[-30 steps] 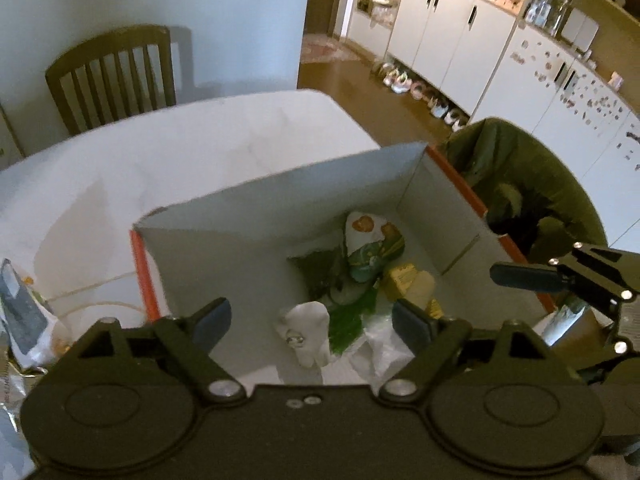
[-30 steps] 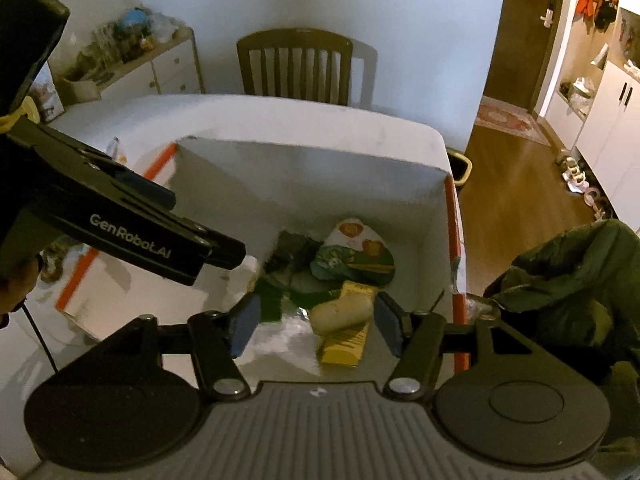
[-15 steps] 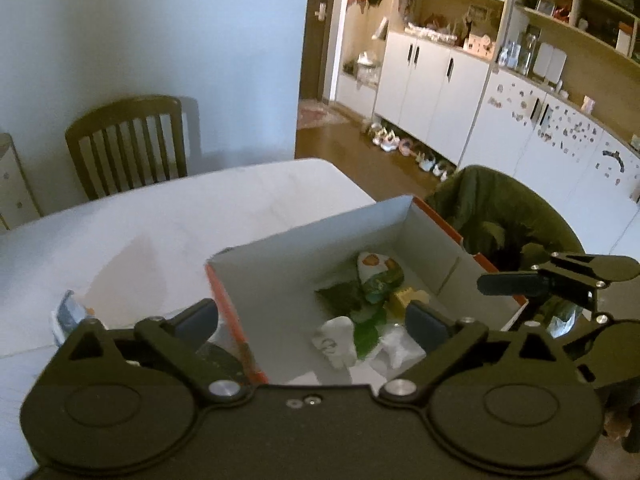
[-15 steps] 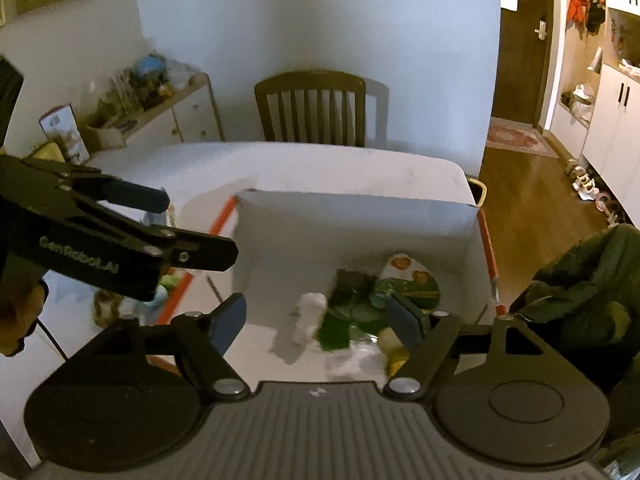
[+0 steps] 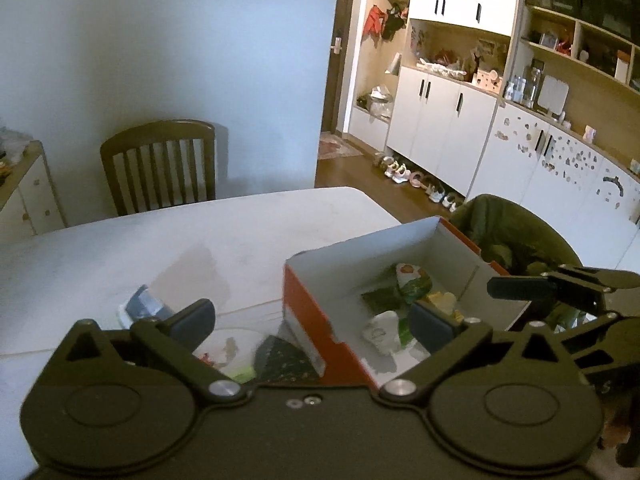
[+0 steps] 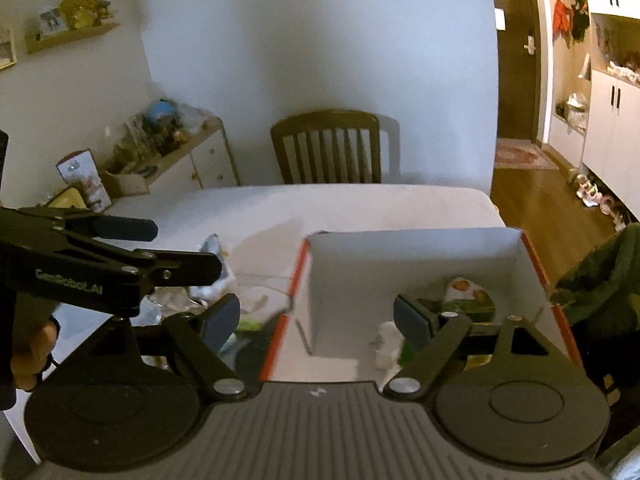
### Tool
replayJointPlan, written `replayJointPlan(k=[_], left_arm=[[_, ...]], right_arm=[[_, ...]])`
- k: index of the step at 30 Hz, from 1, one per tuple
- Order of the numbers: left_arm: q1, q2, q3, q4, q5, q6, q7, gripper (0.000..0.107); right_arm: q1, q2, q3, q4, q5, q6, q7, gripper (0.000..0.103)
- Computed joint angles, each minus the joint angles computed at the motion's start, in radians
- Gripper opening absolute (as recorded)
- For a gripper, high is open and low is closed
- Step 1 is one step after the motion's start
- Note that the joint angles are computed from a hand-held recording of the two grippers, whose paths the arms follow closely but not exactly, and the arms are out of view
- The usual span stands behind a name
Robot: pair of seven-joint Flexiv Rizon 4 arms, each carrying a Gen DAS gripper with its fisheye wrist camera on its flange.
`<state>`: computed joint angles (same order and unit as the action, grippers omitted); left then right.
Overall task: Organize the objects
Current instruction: 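Withdraw both tools from the box back to the pile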
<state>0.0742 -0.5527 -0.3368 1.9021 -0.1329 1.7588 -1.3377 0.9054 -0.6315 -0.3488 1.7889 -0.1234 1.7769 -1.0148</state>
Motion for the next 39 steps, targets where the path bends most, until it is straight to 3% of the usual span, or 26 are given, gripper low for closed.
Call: replayJointPlan(k=[3, 9, 12, 19, 23, 25, 30, 34, 39], left_arm=[[0.078, 0.010, -0.063, 0.039, 0.031, 0.032, 0.010, 0.103], [0.140, 0.018, -0.074, 0.080, 0.107, 0.083, 0.010, 0.103], [0.216, 0.014, -0.127, 0.105, 0.150, 0.092, 0.005, 0.103], [0.406, -0.018, -0.234, 0.153, 0.280, 0.139, -0.014, 0.103], [0.409, -0.030, -0.177, 0.157, 0.312, 0.192, -0.020, 0.103], [0.436, -0.046, -0.187, 0.150, 0.331, 0.189, -0.035, 0.103], [0.471, -0.094, -0.193, 0.123, 0.329, 0.163, -0.060, 0.103], [0.481, -0.144, -0.186, 0.093, 0.332, 0.144, -0.034, 0.103], [0.447, -0.191, -0.145, 0.052, 0.302, 0.111, 0.027, 0.103]], right_arm=[[0.063, -0.019, -0.052, -0.009, 0.030, 0.009, 0.023, 0.084], [0.187, -0.069, -0.165, -0.036, 0.071, -0.021, 0.090, 0.090], [0.248, -0.108, -0.230, -0.050, 0.069, -0.012, 0.113, 0.090], [0.310, -0.167, -0.280, -0.103, 0.050, -0.051, 0.173, 0.090], [0.269, -0.176, -0.218, -0.141, 0.022, -0.064, 0.212, 0.090], [0.231, -0.174, -0.165, -0.164, 0.002, -0.080, 0.231, 0.090], [0.236, -0.204, -0.178, -0.215, -0.085, -0.163, 0.286, 0.090], [0.195, -0.221, -0.126, -0.262, -0.164, -0.227, 0.297, 0.090], [0.099, -0.253, 0.001, -0.341, -0.232, -0.300, 0.297, 0.090]])
